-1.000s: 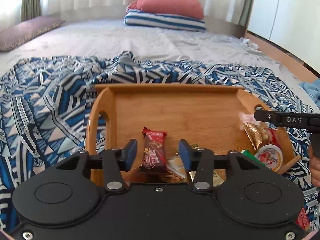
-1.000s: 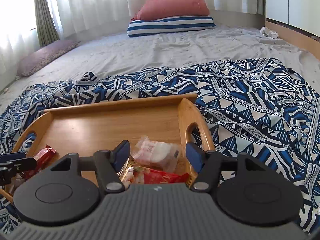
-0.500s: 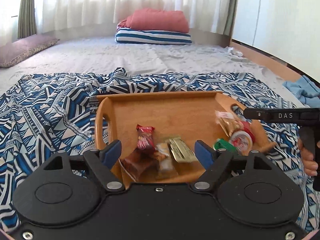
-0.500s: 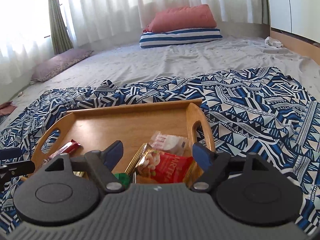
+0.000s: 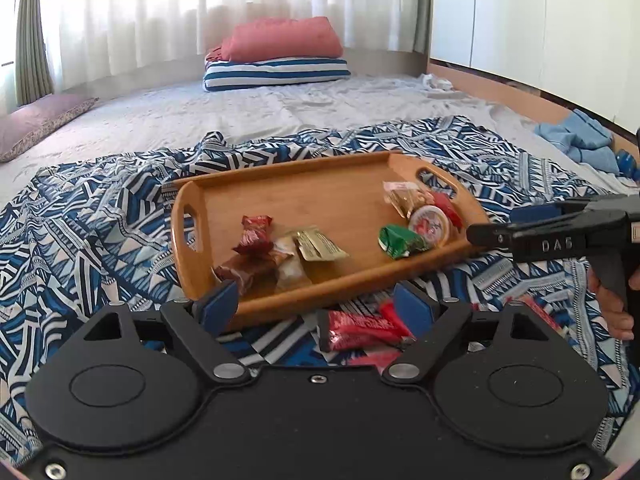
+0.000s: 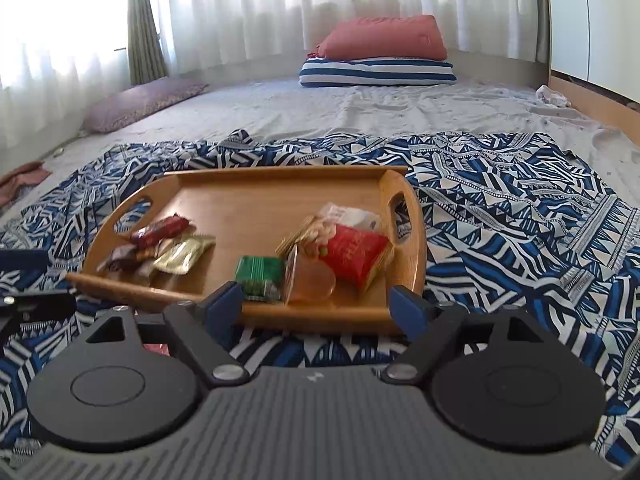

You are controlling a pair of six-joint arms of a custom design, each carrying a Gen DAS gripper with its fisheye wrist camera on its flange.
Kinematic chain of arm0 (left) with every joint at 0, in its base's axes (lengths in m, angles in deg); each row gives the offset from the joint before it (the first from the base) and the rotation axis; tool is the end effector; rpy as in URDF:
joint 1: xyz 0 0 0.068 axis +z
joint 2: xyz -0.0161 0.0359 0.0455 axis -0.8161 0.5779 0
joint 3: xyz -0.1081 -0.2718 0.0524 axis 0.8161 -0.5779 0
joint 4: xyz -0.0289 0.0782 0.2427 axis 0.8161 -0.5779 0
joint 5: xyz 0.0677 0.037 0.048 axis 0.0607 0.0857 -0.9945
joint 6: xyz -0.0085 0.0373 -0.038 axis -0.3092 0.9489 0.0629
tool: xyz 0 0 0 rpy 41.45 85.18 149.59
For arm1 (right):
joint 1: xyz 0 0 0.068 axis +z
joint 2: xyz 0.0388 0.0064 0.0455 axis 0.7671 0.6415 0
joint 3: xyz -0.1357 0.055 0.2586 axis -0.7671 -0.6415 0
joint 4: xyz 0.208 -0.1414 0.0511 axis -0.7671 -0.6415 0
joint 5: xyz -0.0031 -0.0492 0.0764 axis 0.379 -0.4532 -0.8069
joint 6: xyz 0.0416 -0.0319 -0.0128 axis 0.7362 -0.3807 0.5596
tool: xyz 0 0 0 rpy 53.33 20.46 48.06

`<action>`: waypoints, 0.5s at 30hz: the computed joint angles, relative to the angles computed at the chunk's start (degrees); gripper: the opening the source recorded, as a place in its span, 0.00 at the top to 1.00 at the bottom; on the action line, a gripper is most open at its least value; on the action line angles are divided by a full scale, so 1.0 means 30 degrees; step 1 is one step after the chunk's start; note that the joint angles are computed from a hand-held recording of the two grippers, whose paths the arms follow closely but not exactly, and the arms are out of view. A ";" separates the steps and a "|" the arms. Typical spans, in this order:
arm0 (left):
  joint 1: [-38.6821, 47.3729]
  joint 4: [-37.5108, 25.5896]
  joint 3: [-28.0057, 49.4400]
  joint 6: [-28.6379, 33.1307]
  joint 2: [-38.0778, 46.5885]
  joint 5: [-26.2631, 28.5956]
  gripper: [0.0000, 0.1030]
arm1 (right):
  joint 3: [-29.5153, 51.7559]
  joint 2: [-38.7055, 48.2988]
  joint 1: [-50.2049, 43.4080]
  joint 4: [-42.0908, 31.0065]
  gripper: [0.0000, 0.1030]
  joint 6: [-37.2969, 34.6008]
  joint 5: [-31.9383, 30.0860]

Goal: Organize snacks
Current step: 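Move both tools back from the tray toward the snack pile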

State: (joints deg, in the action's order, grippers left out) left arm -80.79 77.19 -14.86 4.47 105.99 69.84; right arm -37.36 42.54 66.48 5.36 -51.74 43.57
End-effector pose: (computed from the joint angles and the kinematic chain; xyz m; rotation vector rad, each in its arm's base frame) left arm 0.3713 -0.1933 0.1414 0.8873 2.0493 -0.4533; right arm 0.2687 0.0634 0.0963 0.4199 2.1279 -0.0610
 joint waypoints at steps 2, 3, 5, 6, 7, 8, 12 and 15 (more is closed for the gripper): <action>0.0036 -0.0136 -0.0301 -0.0007 -0.0309 0.0190 0.18 | -0.0371 -0.0130 0.0429 0.0018 0.13 0.0119 0.0333; 0.0030 -0.0119 -0.0536 -0.0024 -0.0508 0.0208 0.18 | -0.0551 -0.0191 0.0669 0.0029 0.13 0.0191 0.0558; 0.0079 -0.0082 -0.0862 -0.0004 -0.0798 0.0278 0.18 | -0.0872 -0.0328 0.1125 -0.0015 0.13 0.0297 0.0993; 0.0093 -0.0023 -0.1108 0.0011 -0.0995 0.0314 0.18 | -0.1029 -0.0409 0.1346 -0.0052 0.13 0.0351 0.1206; 0.0113 0.0028 -0.1336 0.0031 -0.1184 0.0345 0.18 | -0.1157 -0.0509 0.1564 -0.0145 0.12 0.0446 0.1398; 0.0121 0.0089 -0.1563 0.0020 -0.1382 0.0345 0.18 | -0.1285 -0.0587 0.1816 -0.0213 0.12 0.0581 0.1629; 0.0189 0.0447 -0.2618 0.0029 -0.2195 0.0405 0.18 | -0.1741 -0.0748 0.2838 -0.0417 0.11 0.1327 0.2629; 0.0284 0.0537 -0.3362 -0.0014 -0.2842 0.0380 0.18 | -0.1899 -0.0754 0.3559 -0.0700 0.11 0.2108 0.3049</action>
